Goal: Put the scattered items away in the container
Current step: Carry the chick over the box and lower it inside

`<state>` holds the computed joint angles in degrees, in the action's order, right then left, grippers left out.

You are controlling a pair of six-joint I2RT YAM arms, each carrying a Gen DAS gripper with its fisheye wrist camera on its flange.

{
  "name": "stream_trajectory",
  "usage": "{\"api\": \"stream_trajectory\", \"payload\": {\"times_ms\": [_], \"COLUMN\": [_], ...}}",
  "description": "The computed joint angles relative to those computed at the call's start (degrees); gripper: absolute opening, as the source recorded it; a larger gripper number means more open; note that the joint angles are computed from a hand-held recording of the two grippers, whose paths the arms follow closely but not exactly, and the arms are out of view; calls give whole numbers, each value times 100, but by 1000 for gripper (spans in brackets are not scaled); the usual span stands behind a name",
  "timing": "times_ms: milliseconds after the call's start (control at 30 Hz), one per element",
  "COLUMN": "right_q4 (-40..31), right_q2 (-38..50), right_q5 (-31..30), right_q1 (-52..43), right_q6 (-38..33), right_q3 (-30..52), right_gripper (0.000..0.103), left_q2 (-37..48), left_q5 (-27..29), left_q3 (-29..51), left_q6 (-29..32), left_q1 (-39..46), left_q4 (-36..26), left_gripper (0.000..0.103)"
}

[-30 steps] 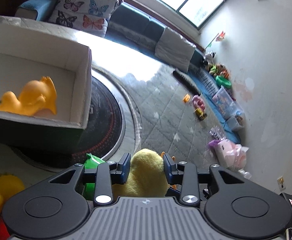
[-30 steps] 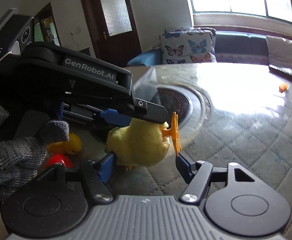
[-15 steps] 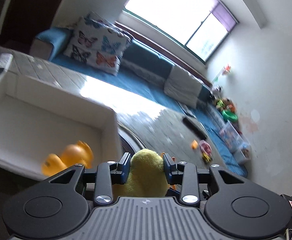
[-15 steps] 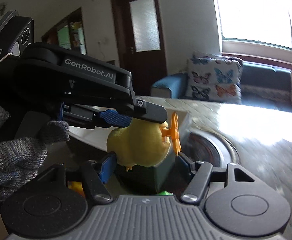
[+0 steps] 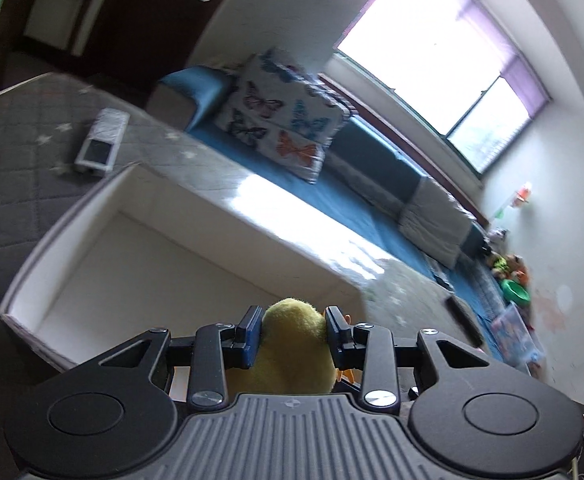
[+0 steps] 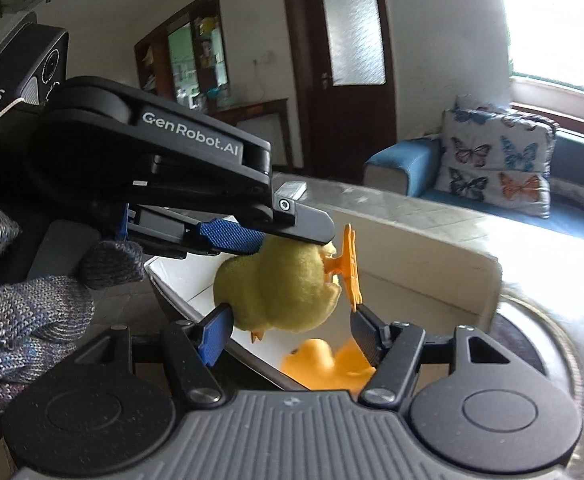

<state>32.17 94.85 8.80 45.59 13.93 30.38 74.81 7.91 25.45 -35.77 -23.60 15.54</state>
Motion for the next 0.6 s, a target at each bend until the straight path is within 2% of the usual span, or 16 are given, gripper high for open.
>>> {"api": "stream_trajectory", "payload": {"times_ms": [133, 333, 600], "right_q4": [-191, -276, -338], "right_q2": [320, 282, -138], "right_q5": [6, 126, 492], "right_q1": [60, 108, 297], "right_q6": [-55, 84, 35], "right_q3": [287, 243, -86], "right_gripper": [68, 68, 69], "left_q2": [306, 545, 252], "left_q5": [42, -92, -442], "left_q3": [10, 45, -1], "left_q6": [-32, -52, -29], "left_q1": [203, 233, 33], "left_q4": [59, -12, -254], "left_gripper": [36, 33, 34]}}
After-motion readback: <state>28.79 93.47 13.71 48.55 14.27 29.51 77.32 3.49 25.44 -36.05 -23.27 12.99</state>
